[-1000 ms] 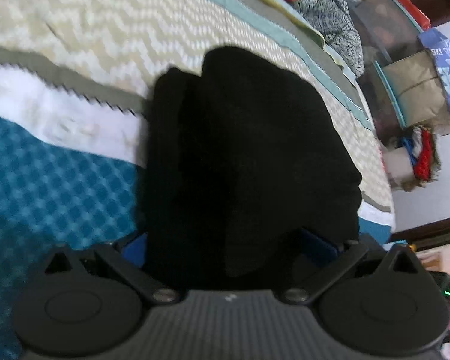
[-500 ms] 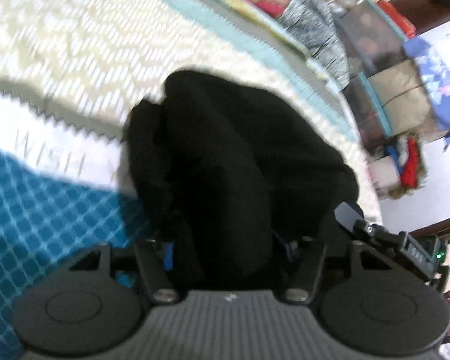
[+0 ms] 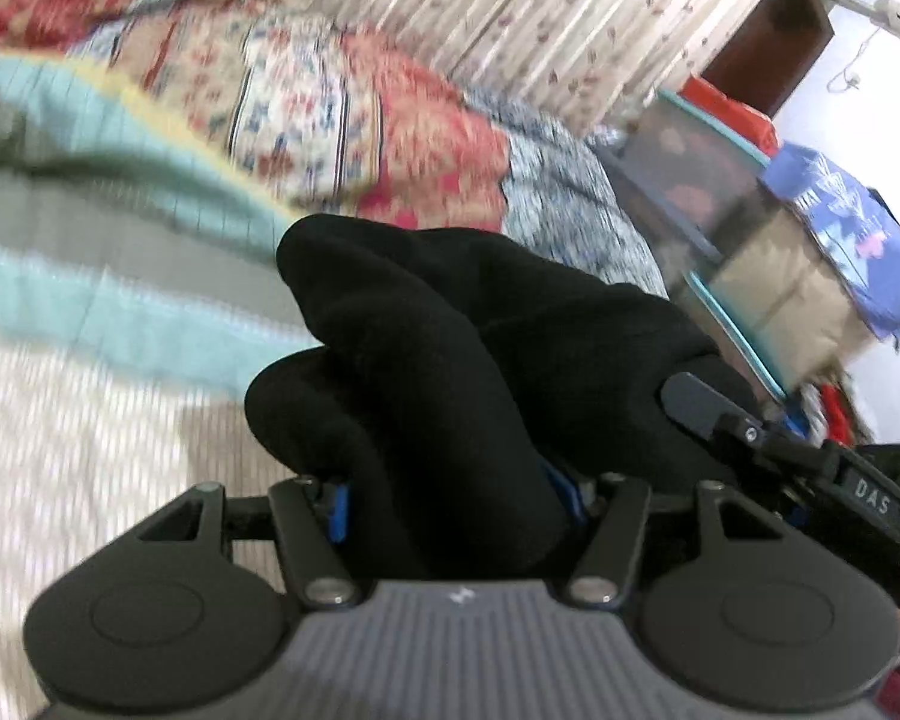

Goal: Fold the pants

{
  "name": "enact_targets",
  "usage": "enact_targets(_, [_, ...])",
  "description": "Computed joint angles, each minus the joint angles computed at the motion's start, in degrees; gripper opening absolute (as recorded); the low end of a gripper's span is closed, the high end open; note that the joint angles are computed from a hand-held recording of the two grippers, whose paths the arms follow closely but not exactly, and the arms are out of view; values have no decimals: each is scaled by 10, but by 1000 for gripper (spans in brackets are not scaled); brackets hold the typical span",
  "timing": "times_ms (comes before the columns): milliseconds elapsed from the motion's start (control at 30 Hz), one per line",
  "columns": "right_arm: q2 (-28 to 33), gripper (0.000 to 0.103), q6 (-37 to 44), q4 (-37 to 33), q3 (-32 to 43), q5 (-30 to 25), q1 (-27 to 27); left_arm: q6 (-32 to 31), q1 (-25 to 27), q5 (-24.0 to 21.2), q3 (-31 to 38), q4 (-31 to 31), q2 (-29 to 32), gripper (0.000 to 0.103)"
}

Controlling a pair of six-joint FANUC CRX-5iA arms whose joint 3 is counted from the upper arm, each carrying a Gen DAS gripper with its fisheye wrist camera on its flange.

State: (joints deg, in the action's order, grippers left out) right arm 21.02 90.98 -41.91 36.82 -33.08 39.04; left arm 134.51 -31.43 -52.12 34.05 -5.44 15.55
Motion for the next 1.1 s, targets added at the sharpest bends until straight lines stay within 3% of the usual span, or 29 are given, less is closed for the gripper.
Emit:
enact_targets(133, [66,33,11,-3,44,46,-10,-2,15,-19,87,-36,77,56])
enact_targets(233, [115,35,-74,53,57,67,0,-3,28,-61,130,-43,130,56])
enact_targets(333, [159,35,-202,141,71,29,13,2,43,-118,149,-13,177,56])
enact_targets(367, [159,41,-221,136,58,33,13,10,43,-105,123,-13,170,65])
enact_targets(433, [139,57,-211,70,15,61,1,29,39,-43,57,-28,135,72])
enact_targets(467, [133,69,-233,61,5,56,-3,35,38,-42,50,-29,130,78])
enact_targets(500, [128,73,-263,65,-5,55,-5,46,37,-42,43,-29,124,80])
enact_targets(567, [107,73,-271,53,-35,68,-6,77,32,-46,32,-31,112,80])
enact_targets(733, [37,74,-350,139,-124,87,24,115,0,-121,61,-81,102,81])
enact_targets(900, [-21,74,-492,319,-221,88,79,144,-51,-192,65,-117,82,81])
enact_targets(1100, [-100,74,-609,445,-331,85,141,165,-131,-312,89,-184,73,82])
